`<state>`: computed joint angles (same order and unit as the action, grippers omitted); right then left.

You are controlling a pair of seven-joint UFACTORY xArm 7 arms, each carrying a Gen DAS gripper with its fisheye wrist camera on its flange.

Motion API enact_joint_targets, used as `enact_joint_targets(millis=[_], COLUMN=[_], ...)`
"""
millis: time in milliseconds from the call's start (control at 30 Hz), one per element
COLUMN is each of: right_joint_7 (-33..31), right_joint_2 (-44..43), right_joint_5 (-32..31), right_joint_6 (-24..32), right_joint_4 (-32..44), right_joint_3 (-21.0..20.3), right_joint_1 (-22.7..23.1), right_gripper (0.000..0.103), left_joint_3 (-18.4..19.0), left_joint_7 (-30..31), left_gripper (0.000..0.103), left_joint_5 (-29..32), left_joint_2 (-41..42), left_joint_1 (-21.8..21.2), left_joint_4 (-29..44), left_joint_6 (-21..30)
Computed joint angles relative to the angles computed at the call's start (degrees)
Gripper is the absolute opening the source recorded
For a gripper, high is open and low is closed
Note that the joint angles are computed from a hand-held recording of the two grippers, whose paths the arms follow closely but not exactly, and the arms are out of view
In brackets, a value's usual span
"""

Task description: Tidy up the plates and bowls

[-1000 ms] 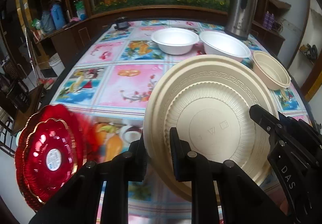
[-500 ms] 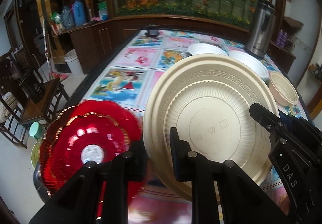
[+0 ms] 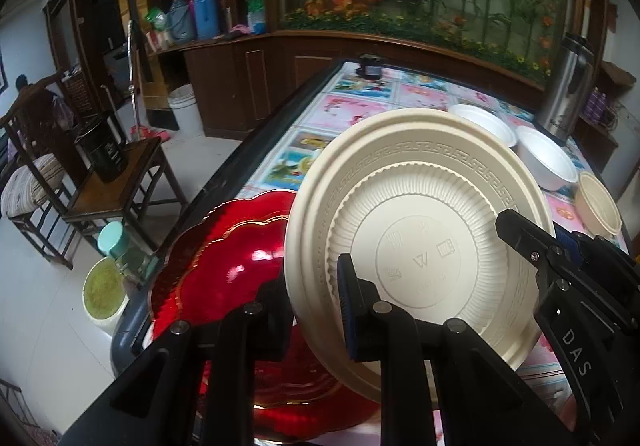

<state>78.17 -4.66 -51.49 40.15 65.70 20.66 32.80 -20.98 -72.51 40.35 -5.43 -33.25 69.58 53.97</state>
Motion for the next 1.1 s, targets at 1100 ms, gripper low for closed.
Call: enact_joint_targets(millis=[1100], right_joint_7=[-10.21], right_joint_2=[13.21], right_joint_5=[12.16], right_joint_6=[-4.57], right_joint_4=[8.9], right_joint_3=[-6.24], right_joint_1=[7.77], right_gripper=[0.015], left_joint_3=[0.25], left_joint_7=[2.98], left_gripper=[0.02], left_joint_5=[-10.28], left_joint_2=[-5.61], left_joint_1=[5.11], left_joint_4=[-9.12], left_joint_6=[-0.05])
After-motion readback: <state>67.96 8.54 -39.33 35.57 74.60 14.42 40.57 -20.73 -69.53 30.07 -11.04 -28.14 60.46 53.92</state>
